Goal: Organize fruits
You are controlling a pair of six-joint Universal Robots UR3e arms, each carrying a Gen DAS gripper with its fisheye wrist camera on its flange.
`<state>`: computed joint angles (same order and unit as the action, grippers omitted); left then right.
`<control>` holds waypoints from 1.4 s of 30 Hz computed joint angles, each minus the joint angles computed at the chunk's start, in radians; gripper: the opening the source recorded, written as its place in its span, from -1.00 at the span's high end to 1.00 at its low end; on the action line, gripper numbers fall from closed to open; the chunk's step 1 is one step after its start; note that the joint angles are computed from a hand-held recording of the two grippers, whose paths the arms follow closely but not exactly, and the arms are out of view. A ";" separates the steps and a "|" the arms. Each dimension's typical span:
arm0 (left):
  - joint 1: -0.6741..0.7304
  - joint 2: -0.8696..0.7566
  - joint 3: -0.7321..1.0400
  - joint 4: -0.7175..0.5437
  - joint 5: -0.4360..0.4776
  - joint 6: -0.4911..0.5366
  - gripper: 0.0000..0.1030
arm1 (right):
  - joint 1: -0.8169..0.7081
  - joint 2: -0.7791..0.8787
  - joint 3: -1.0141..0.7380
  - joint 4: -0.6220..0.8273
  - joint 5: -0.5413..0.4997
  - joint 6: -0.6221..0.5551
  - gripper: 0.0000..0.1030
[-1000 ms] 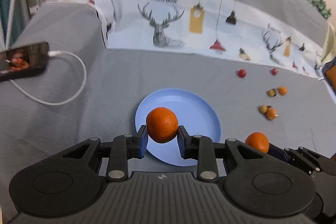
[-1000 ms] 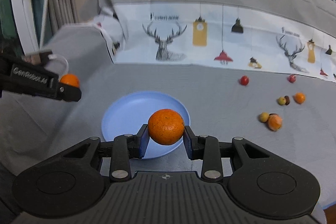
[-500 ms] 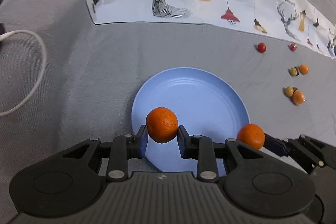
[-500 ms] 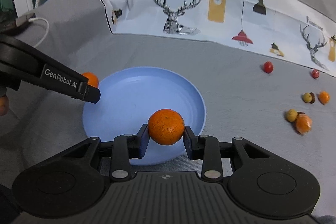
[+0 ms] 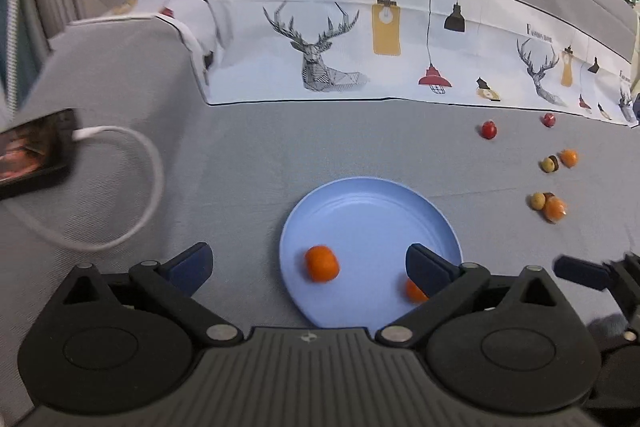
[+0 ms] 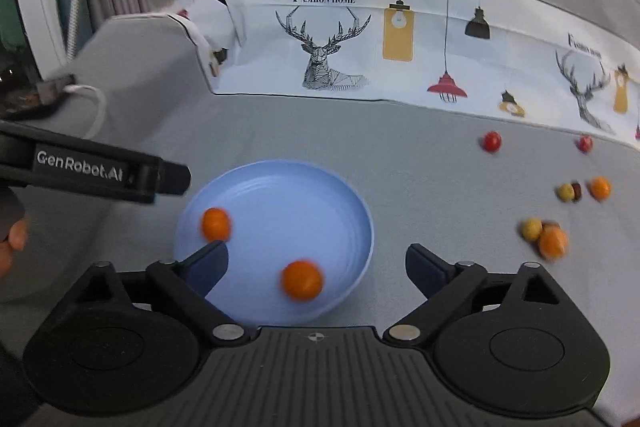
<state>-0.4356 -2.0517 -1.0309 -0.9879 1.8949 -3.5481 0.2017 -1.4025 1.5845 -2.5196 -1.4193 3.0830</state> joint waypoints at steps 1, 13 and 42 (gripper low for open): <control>-0.013 0.029 -0.015 -0.025 0.011 -0.018 -0.99 | -0.010 -0.058 0.034 0.032 0.017 0.002 -0.90; -0.171 0.229 -0.131 -0.186 0.080 -0.191 -0.99 | -0.007 -0.505 0.283 0.182 -0.015 0.001 -0.98; -0.382 0.265 -0.026 -0.312 0.299 -0.326 -0.99 | -0.052 -0.815 0.376 0.202 0.026 -0.002 -0.98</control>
<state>-0.8176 -1.7864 -1.0573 -1.3004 2.1941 -3.8744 0.1502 -2.2170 1.9608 -2.3180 -1.3934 3.0812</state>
